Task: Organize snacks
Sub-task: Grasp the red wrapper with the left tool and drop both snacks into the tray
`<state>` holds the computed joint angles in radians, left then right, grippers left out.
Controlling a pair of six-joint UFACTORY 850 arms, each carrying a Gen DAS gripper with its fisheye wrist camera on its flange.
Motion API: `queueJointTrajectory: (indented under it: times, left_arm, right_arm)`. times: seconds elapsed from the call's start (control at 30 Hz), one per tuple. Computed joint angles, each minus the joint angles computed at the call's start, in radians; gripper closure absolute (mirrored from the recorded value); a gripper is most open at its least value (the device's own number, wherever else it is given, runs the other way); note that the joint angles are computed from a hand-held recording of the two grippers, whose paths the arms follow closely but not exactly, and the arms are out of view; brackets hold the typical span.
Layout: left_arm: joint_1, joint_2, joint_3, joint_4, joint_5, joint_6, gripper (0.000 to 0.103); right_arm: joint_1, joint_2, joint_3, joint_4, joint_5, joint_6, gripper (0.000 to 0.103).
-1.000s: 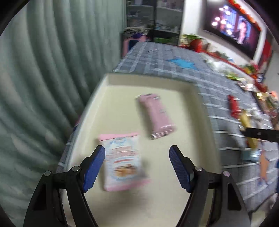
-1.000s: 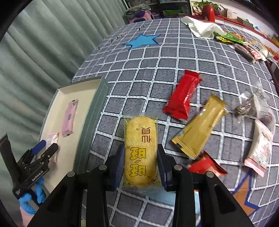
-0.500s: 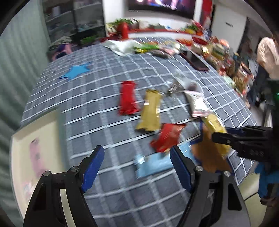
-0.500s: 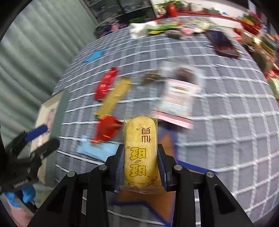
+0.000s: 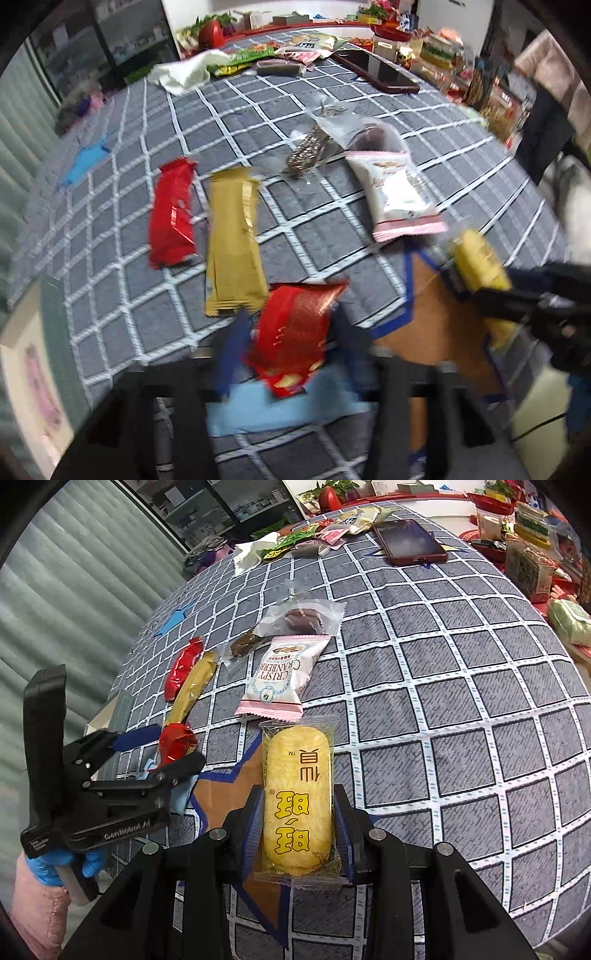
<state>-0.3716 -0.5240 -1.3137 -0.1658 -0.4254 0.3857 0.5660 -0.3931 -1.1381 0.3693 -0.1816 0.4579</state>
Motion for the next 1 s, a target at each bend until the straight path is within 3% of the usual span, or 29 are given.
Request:
queueJointTrajectory:
  times: [0.13, 0.3, 0.6, 0.8, 1.0]
  left_arm:
    - [0.002, 0.009, 0.008, 0.015, 0.018, -0.052, 0.064]
    - [0.026, 0.080, 0.066, -0.077, 0.080, -0.002, 0.064]
    - [0.138, 0.222, 0.160, -0.387, 0.156, 0.237, 0.064]
    - [0.243, 0.307, 0.236, -0.333, 0.210, 0.161, 0.064]
    - [0.357, 0.328, 0.279, -0.225, 0.228, 0.019, 0.064]
  right_arm:
    - [-0.002, 0.000, 0.003, 0.101, 0.010, -0.100, 0.066]
    - [-0.014, -0.002, -0.010, 0.201, -0.001, -0.225, 0.066]
    - [0.017, -0.054, -0.131, 0.184, -0.038, -0.246, 0.066]
    - [0.062, -0.157, -0.301, 0.245, -0.085, -0.335, 0.066]
    - [0.114, -0.318, -0.564, 0.259, -0.187, -0.407, 0.066]
